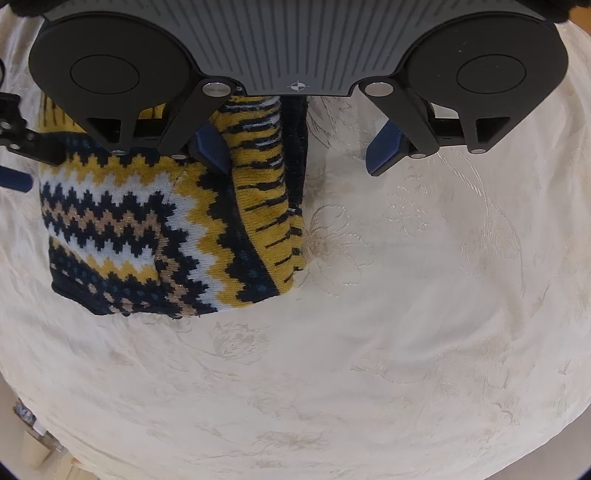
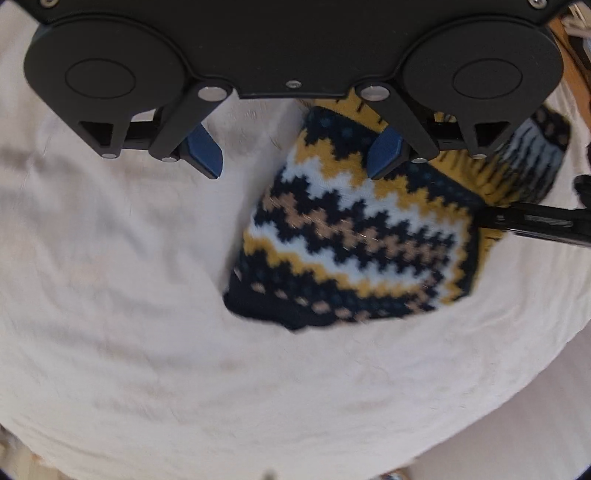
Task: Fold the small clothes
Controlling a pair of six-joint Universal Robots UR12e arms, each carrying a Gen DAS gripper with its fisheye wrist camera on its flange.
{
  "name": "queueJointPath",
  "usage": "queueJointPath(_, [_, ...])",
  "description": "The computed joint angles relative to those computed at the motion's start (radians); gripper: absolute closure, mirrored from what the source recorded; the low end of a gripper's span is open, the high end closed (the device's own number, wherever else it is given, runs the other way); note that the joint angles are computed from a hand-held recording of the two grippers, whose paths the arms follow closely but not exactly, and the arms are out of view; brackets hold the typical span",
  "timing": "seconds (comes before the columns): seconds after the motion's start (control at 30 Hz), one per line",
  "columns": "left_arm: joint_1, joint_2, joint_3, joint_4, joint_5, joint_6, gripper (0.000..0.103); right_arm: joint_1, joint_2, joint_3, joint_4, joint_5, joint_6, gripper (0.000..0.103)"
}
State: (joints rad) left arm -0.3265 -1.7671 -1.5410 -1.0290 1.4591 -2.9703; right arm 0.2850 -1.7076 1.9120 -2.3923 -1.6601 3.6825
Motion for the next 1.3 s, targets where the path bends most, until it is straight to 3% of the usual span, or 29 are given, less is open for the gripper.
queueJointPath(0.2, [0.013, 0.044, -0.049, 0.089, -0.009, -0.002, 0.023, -0.002, -0.013, 0.007, -0.041, -0.008, 0.011, 0.014])
queueJointPath(0.5, [0.047, 0.098, -0.114, 0.111, -0.005, 0.039, 0.023, 0.009, -0.048, 0.021, -0.064, -0.031, 0.090, 0.014])
queueJointPath(0.63, [0.054, 0.111, -0.128, 0.198, 0.002, 0.062, 0.031, 0.022, -0.049, 0.018, -0.061, -0.045, 0.101, 0.014])
queueJointPath(0.73, [0.072, 0.146, -0.148, 0.245, -0.049, 0.103, 0.031, 0.038, -0.055, 0.016, -0.070, -0.053, 0.105, 0.014])
queueJointPath(0.93, [0.061, 0.193, -0.185, 0.212, -0.117, 0.224, 0.031, 0.042, -0.060, 0.025, -0.075, -0.048, 0.115, 0.014])
queueJointPath(1.1, [0.054, 0.174, -0.212, 0.227, -0.040, 0.327, 0.028, 0.046, -0.066, 0.029, -0.058, -0.042, 0.130, 0.014])
queueJointPath(1.23, [0.062, 0.137, -0.183, 0.178, -0.030, 0.301, 0.026, 0.033, -0.070, 0.037, -0.053, -0.027, 0.111, 0.014])
queueJointPath(1.3, [0.057, 0.130, -0.177, 0.181, -0.022, 0.329, 0.025, 0.026, -0.073, 0.041, -0.053, -0.021, 0.106, 0.014])
